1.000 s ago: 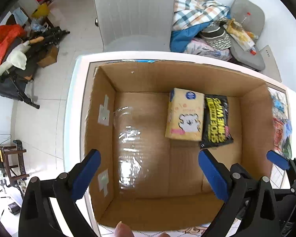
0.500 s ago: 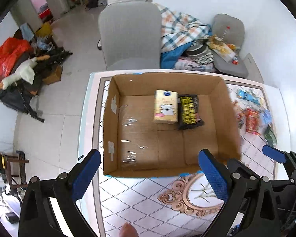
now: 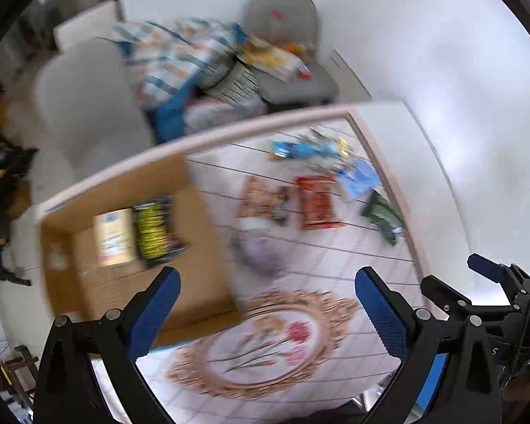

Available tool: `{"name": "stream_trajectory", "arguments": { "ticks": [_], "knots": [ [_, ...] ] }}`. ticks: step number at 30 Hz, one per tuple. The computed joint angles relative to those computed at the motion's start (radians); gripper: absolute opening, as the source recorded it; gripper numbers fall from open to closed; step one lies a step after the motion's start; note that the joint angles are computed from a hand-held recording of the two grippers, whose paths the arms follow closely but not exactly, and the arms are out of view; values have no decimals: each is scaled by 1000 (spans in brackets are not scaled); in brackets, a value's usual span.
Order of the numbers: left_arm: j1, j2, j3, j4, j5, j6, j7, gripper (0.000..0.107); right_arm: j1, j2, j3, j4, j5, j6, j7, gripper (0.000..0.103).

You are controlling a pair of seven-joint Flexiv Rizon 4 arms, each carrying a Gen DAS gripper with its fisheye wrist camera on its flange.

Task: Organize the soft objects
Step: 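Grasp the red snack bag with left gripper while right grasps the green bag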

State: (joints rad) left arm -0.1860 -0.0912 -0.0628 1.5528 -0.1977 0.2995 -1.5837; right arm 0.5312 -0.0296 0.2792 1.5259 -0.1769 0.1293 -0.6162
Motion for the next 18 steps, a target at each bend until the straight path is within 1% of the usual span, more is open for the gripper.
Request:
{"name": "stream_trajectory", "arguments": {
  "ticks": [3,5,6,8,10,14,15,16,17,18],
  "knots": [
    [-41,-166,-50,-147,49,-53,-74,101,-82,23,-51,65,70,-1,-120,103],
    [-78,-277,-57,-257,91,-115,-126,101,-135,11,-82,101,116,24,-213,103],
    [-91,-308,-56,-280,88,-127,-138,101,-156,0,-93,113,133,38,-250,103],
    [-121,-400,-48,-369,111,-184,-174,101,-195,-46,-114,131,152,57,-330,103],
    [-146,-473,-35,-435,128,-218,-201,101,-221,-101,-126,136,156,69,-391,103],
    [-167,-574,-20,-516,120,-266,-235,101,-263,-219,-132,117,205,90,-504,103],
    [-170,-594,-18,-532,115,-277,-244,101,-272,-242,-128,112,225,100,-529,101],
    [-171,-613,-16,-544,110,-283,-250,101,-277,-252,-125,116,234,117,-543,92],
    [-171,-633,-17,-555,104,-282,-250,101,-280,-261,-121,125,238,143,-563,86],
    [-174,-651,-16,-567,103,-285,-250,101,-280,-271,-118,126,234,147,-576,75]
  ]
}}
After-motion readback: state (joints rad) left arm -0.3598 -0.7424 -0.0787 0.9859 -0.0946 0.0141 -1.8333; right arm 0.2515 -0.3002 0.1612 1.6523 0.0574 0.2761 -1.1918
